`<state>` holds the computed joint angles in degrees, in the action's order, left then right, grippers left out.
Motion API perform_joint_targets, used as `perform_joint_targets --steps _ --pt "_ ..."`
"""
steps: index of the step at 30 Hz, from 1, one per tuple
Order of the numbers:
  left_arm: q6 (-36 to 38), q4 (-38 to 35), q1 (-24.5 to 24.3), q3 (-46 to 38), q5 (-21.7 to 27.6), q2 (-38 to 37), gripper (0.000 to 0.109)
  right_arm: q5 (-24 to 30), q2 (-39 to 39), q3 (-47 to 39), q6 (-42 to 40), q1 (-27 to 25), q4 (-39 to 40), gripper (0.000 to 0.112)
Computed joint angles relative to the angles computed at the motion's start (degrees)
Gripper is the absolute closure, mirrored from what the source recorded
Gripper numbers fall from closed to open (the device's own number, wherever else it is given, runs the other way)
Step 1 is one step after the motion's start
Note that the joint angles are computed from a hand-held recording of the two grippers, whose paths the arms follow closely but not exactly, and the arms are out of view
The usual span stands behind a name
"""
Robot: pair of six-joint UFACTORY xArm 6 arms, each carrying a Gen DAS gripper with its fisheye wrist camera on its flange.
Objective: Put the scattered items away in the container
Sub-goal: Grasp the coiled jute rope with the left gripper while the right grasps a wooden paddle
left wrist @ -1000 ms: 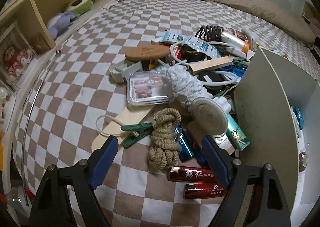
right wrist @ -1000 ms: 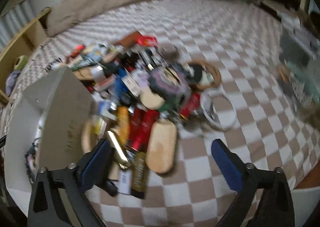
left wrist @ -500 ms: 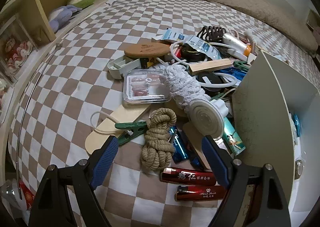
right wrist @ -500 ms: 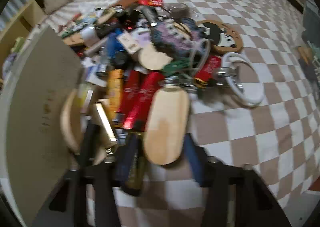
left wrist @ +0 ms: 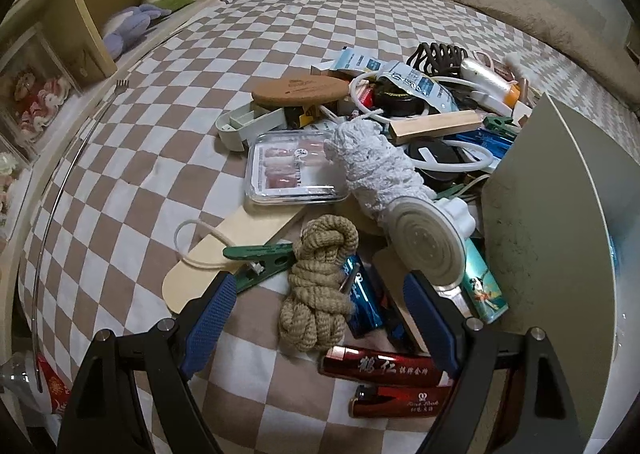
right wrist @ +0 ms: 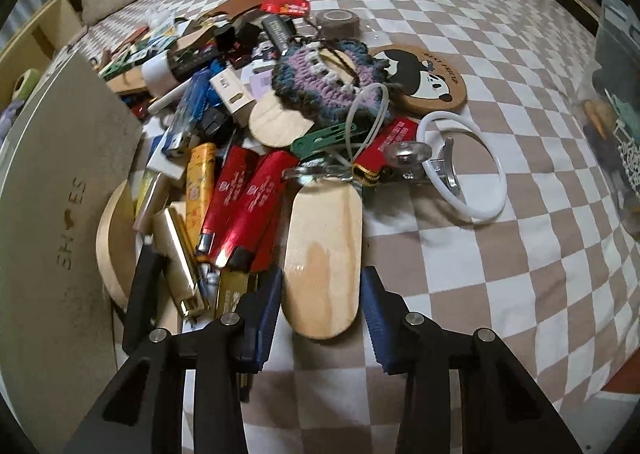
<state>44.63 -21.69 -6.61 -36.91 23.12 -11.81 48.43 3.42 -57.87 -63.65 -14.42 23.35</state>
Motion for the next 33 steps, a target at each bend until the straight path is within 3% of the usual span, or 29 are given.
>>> perform_joint_targets --steps 8,12,20,21,23,26,29,33 --pt "-12.1 12.3 0.7 -0.6 -3.9 3.6 0.023 -0.3 0.4 -0.2 1.1 0.8 0.6 0.071" --pt "-11.3 10.3 1.6 -3.1 -2.1 6.2 0.023 3.6 0.8 -2.2 -0.1 -0.6 3.5 0.071" --pt "-13.1 12.7 -0.1 -2.3 -6.7 7.5 0.023 9.3 0.0 -4.9 -0.8 -2.1 8.1 0.072" --pt "-13.5 13.7 -0.2 -2.0 -7.1 7.4 0.026 9.8 -0.3 -5.1 -0.9 -2.3 8.6 0.072" --pt "-13.1 15.1 -0.6 -1.0 -7.9 6.6 0.045 11.2 -0.8 -5.5 -1.3 -2.9 9.6 0.072" --pt "-11.0 13.6 -0.9 -1.4 -4.9 5.8 0.064 13.2 -1.3 -6.3 -1.8 -3.8 10.9 0.072" --pt "-9.9 11.4 -0.7 -2.3 -1.2 5.2 0.071 14.6 -1.5 -7.0 -2.0 -4.5 11.7 0.072" --pt "-9.1 11.1 -0.6 -2.0 -0.3 4.2 0.073 15.3 -2.1 -7.1 -2.3 -5.0 12.0 0.072"
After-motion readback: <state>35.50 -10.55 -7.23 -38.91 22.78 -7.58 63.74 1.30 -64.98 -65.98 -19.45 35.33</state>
